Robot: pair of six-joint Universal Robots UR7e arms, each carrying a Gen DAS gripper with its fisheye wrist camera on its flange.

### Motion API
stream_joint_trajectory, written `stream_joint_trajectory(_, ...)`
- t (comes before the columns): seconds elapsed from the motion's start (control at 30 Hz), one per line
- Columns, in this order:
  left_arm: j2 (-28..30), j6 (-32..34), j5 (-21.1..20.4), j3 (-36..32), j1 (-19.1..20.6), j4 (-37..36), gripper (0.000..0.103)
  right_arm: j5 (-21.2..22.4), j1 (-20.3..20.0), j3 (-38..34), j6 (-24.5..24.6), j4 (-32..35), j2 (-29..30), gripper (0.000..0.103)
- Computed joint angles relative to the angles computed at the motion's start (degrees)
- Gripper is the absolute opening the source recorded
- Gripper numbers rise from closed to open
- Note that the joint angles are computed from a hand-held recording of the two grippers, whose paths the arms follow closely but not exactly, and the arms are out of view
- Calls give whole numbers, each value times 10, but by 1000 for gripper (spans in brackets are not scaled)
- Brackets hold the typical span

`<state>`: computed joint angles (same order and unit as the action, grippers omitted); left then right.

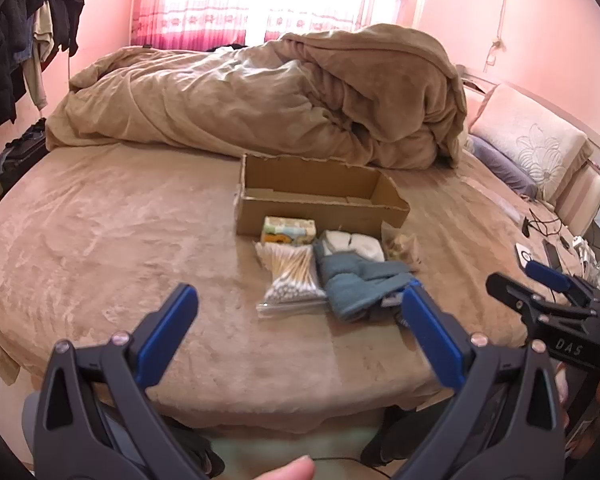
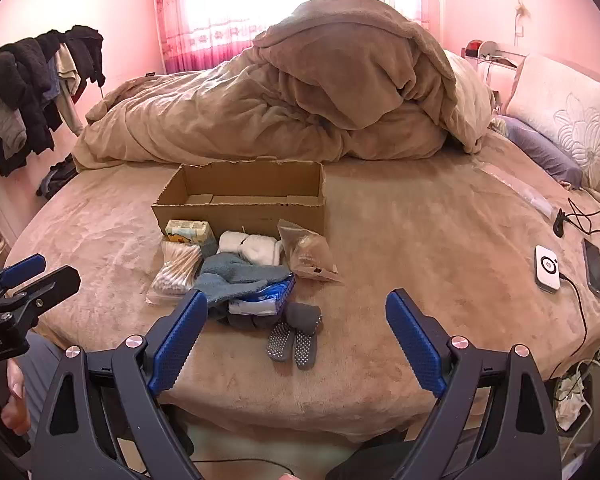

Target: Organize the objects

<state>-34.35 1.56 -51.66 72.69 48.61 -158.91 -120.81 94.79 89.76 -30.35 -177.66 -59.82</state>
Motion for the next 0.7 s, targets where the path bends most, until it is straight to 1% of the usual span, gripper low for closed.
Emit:
stream_joint_trajectory(0.23,-1,-1,-7,1,1,0,103,1,-2,-2,3,4,2,93)
stream_joint_trajectory(0.5,1,-3,-2,-1,0,2,103,2,-3,-3,4,5,3,93)
stream_joint_trajectory(0.7,0,-2,-8,0,1,1,103,3,-4,-3,4,4,2,93)
